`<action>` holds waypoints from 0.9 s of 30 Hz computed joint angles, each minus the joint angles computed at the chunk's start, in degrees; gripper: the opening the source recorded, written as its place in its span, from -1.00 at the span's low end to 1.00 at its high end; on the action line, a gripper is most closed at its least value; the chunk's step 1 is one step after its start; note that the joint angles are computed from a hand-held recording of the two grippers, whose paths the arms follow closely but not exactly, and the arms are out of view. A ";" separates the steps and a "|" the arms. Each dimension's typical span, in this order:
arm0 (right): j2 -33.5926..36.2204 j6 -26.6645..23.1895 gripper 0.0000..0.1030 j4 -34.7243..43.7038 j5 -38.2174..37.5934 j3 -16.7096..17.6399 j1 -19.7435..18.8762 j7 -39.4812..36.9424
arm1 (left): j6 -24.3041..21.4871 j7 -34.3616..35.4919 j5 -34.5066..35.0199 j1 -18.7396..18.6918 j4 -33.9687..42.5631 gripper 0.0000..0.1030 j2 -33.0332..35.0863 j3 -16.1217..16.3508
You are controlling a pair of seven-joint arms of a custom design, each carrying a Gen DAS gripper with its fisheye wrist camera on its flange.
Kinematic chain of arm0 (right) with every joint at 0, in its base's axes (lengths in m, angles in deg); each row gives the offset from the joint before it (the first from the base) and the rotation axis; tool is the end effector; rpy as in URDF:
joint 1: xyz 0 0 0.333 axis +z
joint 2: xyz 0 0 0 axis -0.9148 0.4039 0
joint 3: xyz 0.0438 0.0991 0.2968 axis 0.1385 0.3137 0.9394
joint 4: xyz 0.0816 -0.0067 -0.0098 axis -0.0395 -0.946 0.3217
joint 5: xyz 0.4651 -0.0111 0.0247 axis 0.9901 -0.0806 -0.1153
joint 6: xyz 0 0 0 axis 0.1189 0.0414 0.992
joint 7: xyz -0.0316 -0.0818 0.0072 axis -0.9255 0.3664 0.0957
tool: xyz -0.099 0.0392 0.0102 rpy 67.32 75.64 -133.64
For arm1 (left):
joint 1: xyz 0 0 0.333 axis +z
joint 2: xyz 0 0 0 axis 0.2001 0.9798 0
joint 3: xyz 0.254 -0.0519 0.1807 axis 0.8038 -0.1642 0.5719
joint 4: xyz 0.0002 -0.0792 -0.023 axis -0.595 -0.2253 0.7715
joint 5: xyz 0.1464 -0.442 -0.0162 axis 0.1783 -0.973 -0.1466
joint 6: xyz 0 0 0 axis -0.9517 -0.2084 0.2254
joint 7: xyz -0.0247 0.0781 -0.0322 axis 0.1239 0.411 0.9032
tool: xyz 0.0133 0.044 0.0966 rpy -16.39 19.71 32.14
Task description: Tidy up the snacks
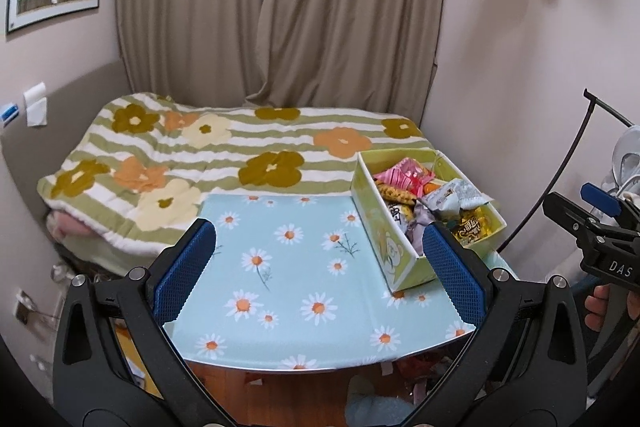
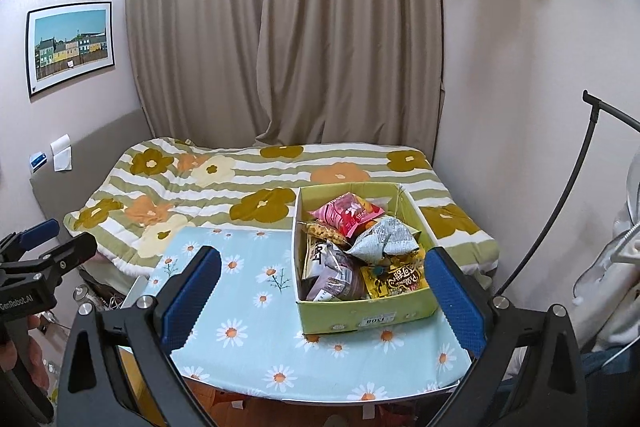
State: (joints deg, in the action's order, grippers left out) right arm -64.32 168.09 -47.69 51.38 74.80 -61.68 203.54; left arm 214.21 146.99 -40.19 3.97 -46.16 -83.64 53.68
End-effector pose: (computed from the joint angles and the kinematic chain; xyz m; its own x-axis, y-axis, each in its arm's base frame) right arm 0.4300 0.0931 0.6873 -0.1230 -0.9920 -0.0297 -0.4758 0.0852 -0.8754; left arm 0.4713 -0.2447 0.7026 -0.2620 -0.9605 0.0938 -0.5187 0.0581 -0.8530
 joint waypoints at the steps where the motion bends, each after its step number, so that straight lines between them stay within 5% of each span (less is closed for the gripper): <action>1: -0.61 -0.15 0.96 -0.30 -0.08 0.22 -0.07 0.15 | 0.35 0.40 -0.24 -0.30 -0.40 1.00 -0.33 0.31; 27: -0.06 0.35 0.96 -0.25 -1.26 0.80 -0.62 2.03 | 1.25 1.52 -0.14 -0.42 1.43 1.00 1.33 0.30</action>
